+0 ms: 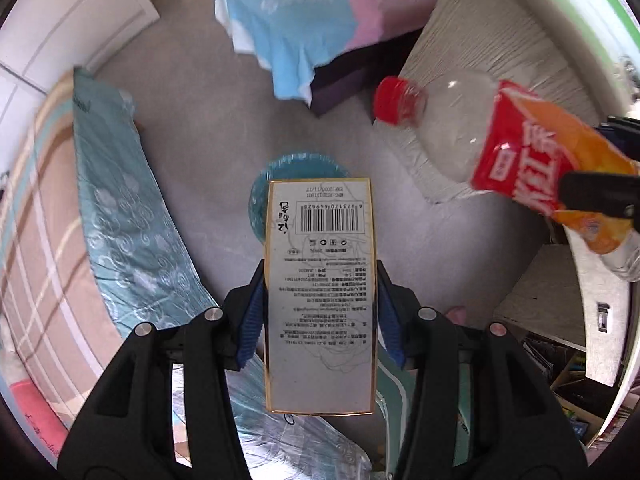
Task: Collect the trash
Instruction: 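Carry the bottle and white box over to the teal trash bin, then open both grippers over the bin, then return to the table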
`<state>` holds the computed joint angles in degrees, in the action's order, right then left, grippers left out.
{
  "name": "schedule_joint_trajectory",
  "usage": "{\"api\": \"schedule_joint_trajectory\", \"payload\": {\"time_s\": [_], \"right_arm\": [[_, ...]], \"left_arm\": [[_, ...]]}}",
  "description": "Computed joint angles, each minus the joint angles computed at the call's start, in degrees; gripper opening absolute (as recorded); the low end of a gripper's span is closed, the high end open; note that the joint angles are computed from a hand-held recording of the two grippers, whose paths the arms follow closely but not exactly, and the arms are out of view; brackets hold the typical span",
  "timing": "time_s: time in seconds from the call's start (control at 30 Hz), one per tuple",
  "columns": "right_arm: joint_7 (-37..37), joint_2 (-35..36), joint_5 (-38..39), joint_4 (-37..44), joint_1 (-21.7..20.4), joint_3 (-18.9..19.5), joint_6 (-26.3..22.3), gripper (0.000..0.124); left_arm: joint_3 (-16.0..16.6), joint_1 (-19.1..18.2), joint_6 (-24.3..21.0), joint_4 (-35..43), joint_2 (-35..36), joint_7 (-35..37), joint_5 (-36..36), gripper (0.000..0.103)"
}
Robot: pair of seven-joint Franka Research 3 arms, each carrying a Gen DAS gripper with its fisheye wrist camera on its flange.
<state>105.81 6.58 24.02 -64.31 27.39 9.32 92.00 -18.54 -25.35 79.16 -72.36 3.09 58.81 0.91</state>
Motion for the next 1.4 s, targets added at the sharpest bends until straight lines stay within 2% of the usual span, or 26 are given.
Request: {"api": "schedule_joint_trajectory", "payload": {"time_s": [0.1,0.17,0.23,0.3,0.37,0.47,0.5,0.63,0.67,0.7,0.77,0.8,0.83,0.87,1.0,1.07,1.27,1.33,1.4], "right_arm": [[1.2,2.4,2.0,-6.5,1.0,0.7,4.4,0.058],[2.1,3.8,3.5,-11.1,1.3,0.8,7.1,0.058],[4.0,7.0,4.3,-13.5,2.0,1.1,9.9,0.058],[5.8,8.8,6.2,-17.6,2.2,1.2,12.6,0.058],[6.3,10.7,8.7,-21.0,2.2,1.5,16.6,0.058],[8.4,14.7,11.5,-23.4,3.0,1.0,19.2,0.058],[10.5,16.9,10.9,-22.0,2.5,1.9,19.4,0.058],[14.0,20.4,11.6,-23.3,2.9,2.4,21.8,0.060],[13.9,21.1,12.3,-23.3,2.5,2.7,21.7,0.060],[14.0,21.2,12.9,-23.8,2.4,3.0,22.2,0.061],[13.2,19.8,14.8,-26.4,2.0,3.5,25.2,0.073],[12.3,19.4,15.2,-27.4,1.9,3.5,26.7,0.075],[11.9,18.6,14.6,-28.1,1.8,3.3,27.0,0.077],[11.6,17.5,14.0,-28.7,1.8,3.2,27.2,0.078],[9.8,13.6,14.4,-30.8,0.4,2.7,27.1,0.080],[8.9,11.0,14.3,-32.0,-0.1,2.4,26.9,0.085],[5.9,3.9,9.4,-30.2,0.9,2.3,20.9,0.085],[5.0,1.3,6.5,-28.7,2.0,2.4,19.1,0.085],[4.1,-2.0,4.0,-27.8,3.0,2.6,19.0,0.086]], "left_arm": [[1.9,2.5,7.0,-13.8,-5.0,2.8,-4.8,0.047],[2.6,3.6,10.4,-19.6,-5.1,4.4,-7.7,0.047],[2.9,4.4,12.9,-23.6,-4.1,5.2,-9.1,0.047],[3.2,5.2,18.2,-28.8,-3.9,5.9,-10.9,0.047],[3.5,6.0,21.6,-31.9,-2.1,6.2,-12.2,0.047],[3.5,6.9,25.7,-34.8,1.2,6.8,-13.7,0.047],[3.4,7.0,26.2,-35.0,2.4,6.8,-13.4,0.047],[3.1,7.9,26.3,-35.4,7.1,6.2,-12.9,0.049],[2.9,7.8,25.5,-34.9,8.2,5.9,-11.9,0.059],[2.7,7.6,24.6,-34.4,9.0,5.1,-11.0,0.065],[2.2,7.1,24.7,-34.1,9.1,4.8,-8.6,0.073],[2.0,6.8,25.1,-34.1,8.7,5.0,-7.6,0.076],[1.8,6.5,25.0,-34.1,8.3,4.8,-6.8,0.085],[1.7,6.4,24.9,-34.2,7.7,4.8,-6.3,0.087],[1.6,6.3,22.8,-33.6,6.0,5.0,-6.5,0.087],[1.7,6.3,22.0,-34.1,4.0,4.6,-6.5,0.093],[2.4,6.0,20.3,-37.0,-6.1,4.3,-9.1,0.096],[2.5,5.6,18.7,-37.4,-9.5,4.6,-8.9,0.096],[2.3,5.0,14.1,-34.5,-10.8,3.9,-7.8,0.096]]}}
